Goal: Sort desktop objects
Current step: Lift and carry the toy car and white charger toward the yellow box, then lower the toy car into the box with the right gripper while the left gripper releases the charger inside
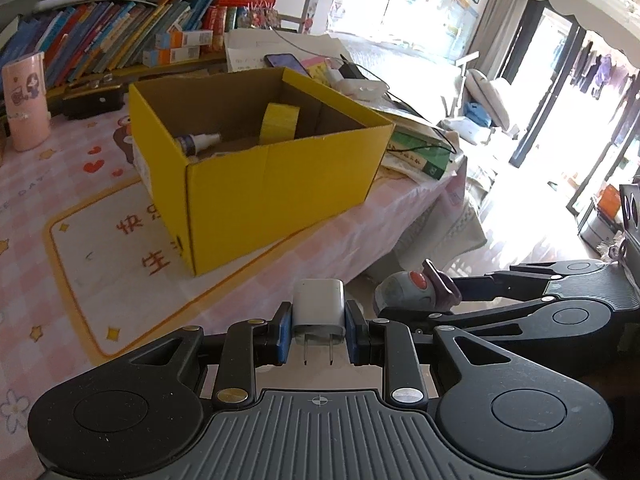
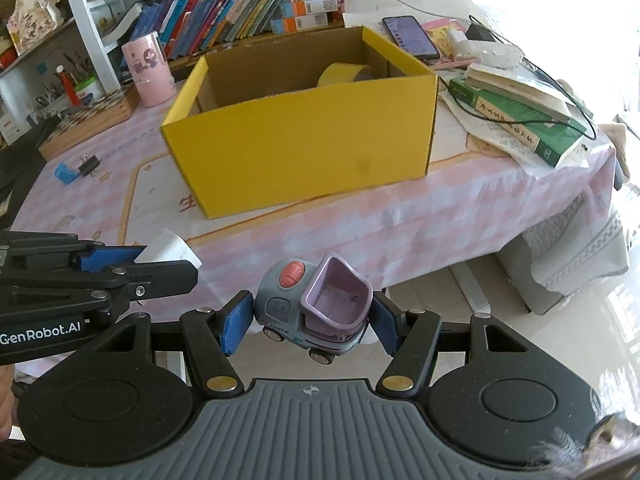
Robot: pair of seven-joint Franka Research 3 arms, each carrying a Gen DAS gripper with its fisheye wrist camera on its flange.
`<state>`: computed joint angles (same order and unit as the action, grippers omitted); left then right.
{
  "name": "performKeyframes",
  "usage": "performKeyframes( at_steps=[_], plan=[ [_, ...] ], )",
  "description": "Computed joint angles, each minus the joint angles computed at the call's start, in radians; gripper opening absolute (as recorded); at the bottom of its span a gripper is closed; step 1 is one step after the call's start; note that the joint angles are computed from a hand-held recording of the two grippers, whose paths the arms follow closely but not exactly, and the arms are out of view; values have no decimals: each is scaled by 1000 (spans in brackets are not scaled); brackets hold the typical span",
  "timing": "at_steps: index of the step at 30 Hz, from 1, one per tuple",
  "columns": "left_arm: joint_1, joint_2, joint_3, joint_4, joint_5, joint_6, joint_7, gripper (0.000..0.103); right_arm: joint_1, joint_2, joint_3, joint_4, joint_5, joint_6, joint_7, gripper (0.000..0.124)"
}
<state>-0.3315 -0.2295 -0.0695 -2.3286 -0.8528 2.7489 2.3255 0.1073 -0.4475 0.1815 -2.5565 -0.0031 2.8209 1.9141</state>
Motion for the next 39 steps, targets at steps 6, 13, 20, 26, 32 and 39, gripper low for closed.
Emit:
performKeyframes(
  at_steps=[6,13,20,26,32,39],
  plan=[
    [-6,49,-29,55,12,64,-40,25,9,38,-64,31,36,45,-83,61],
    [-19,102,-56,127,-4,204,-63,25,11,78,-117,92,92,130,-210,61],
    [5,192,-91,226,139,344,-175,25,108,166,-234,210,264,219,-450,61],
    [26,312,-17,308,870,374,-800,25,253,299,-360,365,547,253,-768,61],
    [-17,444,74,465,1190,259,-1059,25,224,444,-345,528,702,175,-946,60],
    [52,543,7,594,1258,97,-1099,25,130,579,-266,699,677,66,-1002,60]
  ],
)
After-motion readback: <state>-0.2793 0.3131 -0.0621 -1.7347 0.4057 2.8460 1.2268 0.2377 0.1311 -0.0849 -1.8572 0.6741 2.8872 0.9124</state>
